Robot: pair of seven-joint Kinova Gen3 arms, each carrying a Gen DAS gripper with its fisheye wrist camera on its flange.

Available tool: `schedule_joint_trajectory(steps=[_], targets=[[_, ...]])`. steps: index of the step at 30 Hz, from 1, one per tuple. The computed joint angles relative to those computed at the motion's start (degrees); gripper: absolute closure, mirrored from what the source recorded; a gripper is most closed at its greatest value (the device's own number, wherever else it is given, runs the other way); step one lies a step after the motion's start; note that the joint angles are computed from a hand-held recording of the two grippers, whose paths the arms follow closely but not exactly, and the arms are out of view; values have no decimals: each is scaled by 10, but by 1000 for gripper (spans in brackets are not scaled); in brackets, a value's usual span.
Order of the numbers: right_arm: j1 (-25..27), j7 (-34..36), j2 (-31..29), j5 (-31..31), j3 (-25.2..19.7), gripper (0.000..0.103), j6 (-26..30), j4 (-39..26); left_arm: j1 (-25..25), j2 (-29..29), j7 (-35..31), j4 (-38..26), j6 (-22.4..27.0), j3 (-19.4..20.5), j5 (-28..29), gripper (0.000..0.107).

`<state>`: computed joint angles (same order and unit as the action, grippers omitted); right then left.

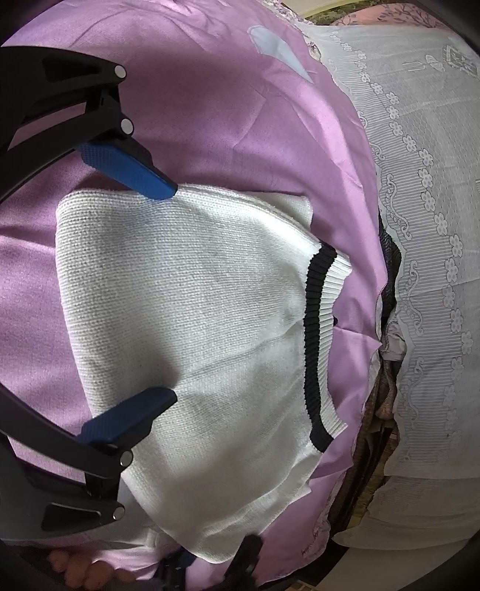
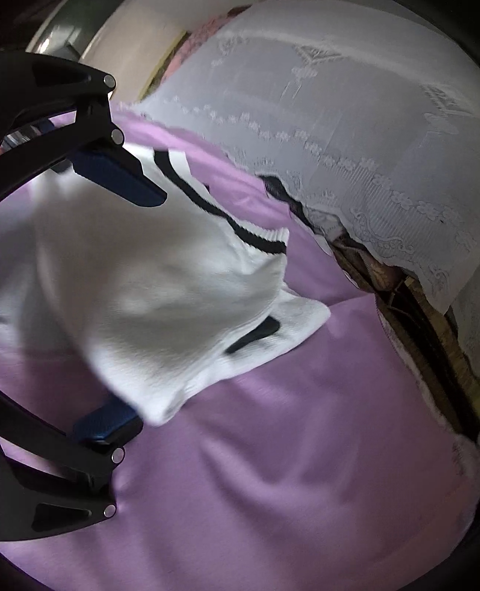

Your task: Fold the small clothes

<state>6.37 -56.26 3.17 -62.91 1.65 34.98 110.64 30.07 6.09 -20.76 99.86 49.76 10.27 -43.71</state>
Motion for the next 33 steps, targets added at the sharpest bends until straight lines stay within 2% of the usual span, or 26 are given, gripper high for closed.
schedule_joint_trajectory(steps=[3, 4, 5, 6, 7, 8, 11, 14, 18, 20, 25, 27, 29, 31, 33], targets=[[-13, -11, 13, 6, -11, 5, -37, -10, 1, 4, -2, -4, 5, 0, -1, 8], [-23, -12, 18, 2, -6, 8, -47, -14, 2, 5, -3, -6, 6, 0, -1, 8], [-22, -4, 22, -10, -6, 16, -51, -15, 3, 6, -3, -7, 8, 0, -1, 8], [-11, 14, 28, -32, -12, 25, -45, -16, 3, 7, -4, -8, 9, -1, -1, 8], [11, 27, 42, -55, -26, 52, -30, -21, 4, 7, -2, -9, 11, -1, -2, 8], [37, 37, 57, -78, -41, 72, -6, -26, 5, 8, -2, -9, 11, -2, -2, 8], [87, 82, 81, -146, -53, 76, 57, -22, 6, 8, -2, -9, 11, -2, -3, 8], [61, 102, 79, -164, -20, 76, 67, -15, 5, 5, -2, -6, 6, -4, -1, 8], [68, 119, 86, -191, -16, 78, 88, -9, -8, -24, 25, 21, -33, -7, -5, 9], [69, 120, 89, -198, -14, 79, 94, -9, -13, -37, 44, 28, -32, -11, -6, 9], [71, 133, 92, -210, -12, 78, 102, -7, -94, -60, 4, 45, -55, -16, 97, 9], [70, 142, 90, -216, -11, 79, 103, -5, -98, -64, -26, 63, -96, -49, 144, 8], [62, 146, 84, -208, -11, 79, 88, -7, -66, -75, -73, 80, -131, -102, 186, 8], [55, 152, 75, -202, -12, 79, 72, -7, -14, -82, -120, 86, -132, -154, 200, 8], [49, 157, 67, -195, -12, 80, 59, -6, 13, -99, -166, 94, -132, -192, 232, 8]])
